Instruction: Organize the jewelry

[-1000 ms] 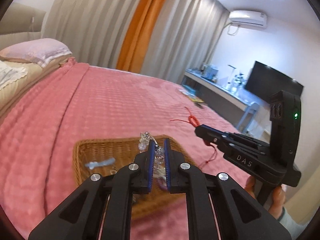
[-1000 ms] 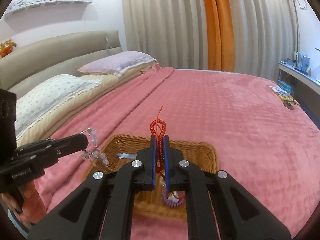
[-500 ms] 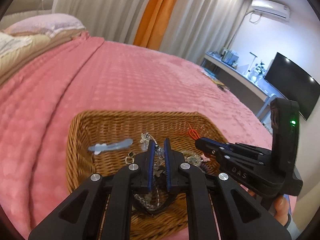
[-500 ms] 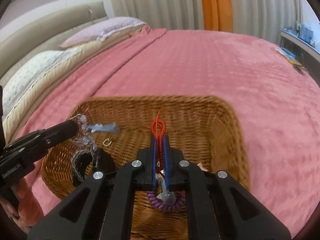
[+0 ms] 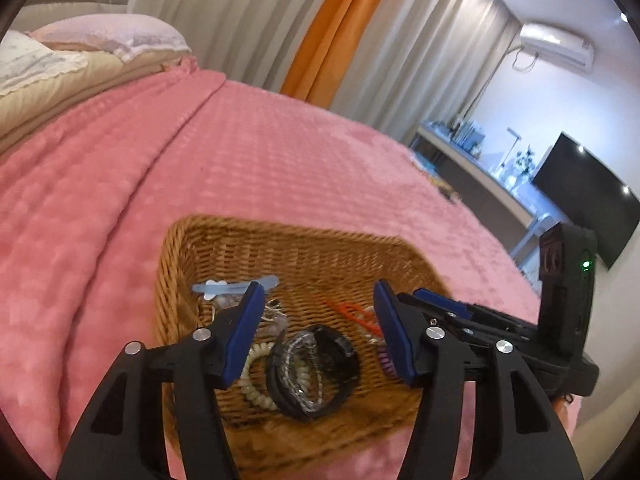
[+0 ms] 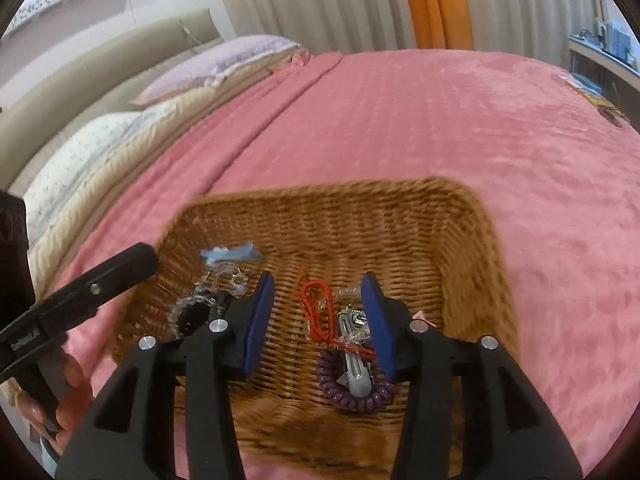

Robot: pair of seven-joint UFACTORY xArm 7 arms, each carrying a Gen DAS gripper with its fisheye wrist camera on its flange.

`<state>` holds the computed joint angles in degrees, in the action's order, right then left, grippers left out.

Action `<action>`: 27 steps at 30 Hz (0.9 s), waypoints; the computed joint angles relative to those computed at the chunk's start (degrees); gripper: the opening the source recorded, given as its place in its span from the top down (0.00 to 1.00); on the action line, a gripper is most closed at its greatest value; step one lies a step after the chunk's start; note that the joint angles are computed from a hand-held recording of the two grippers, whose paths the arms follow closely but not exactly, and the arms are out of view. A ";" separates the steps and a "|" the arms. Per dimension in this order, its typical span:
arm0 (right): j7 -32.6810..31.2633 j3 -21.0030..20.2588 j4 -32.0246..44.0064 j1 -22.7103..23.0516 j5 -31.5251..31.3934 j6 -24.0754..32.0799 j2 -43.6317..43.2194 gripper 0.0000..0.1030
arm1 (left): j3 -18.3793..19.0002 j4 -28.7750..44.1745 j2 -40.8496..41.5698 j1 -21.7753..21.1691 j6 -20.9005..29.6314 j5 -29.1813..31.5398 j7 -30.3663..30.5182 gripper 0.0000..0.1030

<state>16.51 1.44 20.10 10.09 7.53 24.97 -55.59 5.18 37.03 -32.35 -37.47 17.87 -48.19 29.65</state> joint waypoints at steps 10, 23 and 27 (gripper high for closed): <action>7.04 9.69 0.23 -1.59 -5.21 15.71 -25.09 0.44 | -8.15 -8.37 -22.90 7.12 2.26 11.39 -11.97 0.25; 14.63 25.67 -0.14 5.44 -5.91 38.90 -56.07 0.25 | -25.55 -20.09 -59.85 15.14 15.32 28.40 -32.87 0.09; 15.78 30.95 -2.38 8.32 -3.94 43.08 -61.67 0.22 | -29.56 -23.53 -64.61 13.22 16.26 31.07 -37.49 0.09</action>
